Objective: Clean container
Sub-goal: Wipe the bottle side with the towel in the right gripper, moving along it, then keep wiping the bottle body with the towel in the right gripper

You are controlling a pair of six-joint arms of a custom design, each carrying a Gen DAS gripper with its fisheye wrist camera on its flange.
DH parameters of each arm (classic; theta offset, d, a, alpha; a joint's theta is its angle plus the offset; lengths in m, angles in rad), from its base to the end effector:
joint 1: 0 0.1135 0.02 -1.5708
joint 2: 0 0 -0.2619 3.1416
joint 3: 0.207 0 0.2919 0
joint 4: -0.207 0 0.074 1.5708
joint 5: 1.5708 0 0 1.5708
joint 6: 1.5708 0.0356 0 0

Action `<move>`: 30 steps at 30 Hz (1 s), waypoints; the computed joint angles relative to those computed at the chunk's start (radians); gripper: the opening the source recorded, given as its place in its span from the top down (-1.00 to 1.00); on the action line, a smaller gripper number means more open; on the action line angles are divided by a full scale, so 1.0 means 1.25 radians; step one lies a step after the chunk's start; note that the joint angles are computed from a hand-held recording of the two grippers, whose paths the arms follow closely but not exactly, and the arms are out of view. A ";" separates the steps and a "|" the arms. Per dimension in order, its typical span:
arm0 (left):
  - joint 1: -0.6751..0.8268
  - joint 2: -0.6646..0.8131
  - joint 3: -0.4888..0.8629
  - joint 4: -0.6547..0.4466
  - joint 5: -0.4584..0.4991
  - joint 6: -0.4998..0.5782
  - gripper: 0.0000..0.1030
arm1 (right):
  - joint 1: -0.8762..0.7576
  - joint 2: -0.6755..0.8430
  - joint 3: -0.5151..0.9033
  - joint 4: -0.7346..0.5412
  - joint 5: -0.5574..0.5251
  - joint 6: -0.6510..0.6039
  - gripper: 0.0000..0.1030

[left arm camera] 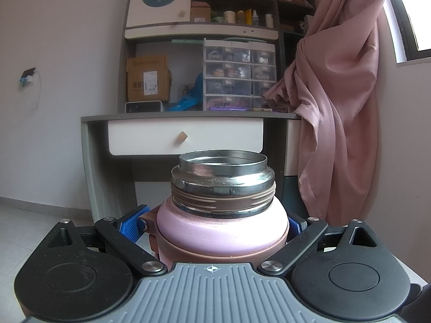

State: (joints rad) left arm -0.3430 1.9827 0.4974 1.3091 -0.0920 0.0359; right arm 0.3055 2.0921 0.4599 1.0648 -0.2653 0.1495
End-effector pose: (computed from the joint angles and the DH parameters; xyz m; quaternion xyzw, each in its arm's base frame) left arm 0.2994 -0.1035 0.0548 0.1152 0.7576 -0.0633 0.6393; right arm 0.2682 0.0944 -0.0064 -0.1311 0.8615 0.2205 0.4383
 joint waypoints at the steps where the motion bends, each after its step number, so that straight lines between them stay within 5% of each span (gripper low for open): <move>1: 0.000 0.000 0.000 0.000 0.000 0.000 -0.86 | 0.001 0.002 0.003 -0.005 0.000 -0.003 0.57; 12: -0.002 -0.005 -0.004 -0.003 0.000 -0.001 -0.86 | 0.013 -0.016 -0.010 0.006 0.015 -0.007 0.57; 30: -0.008 -0.006 0.003 -0.011 -0.003 -0.001 -0.87 | 0.006 -0.054 -0.139 0.322 -0.011 0.039 0.57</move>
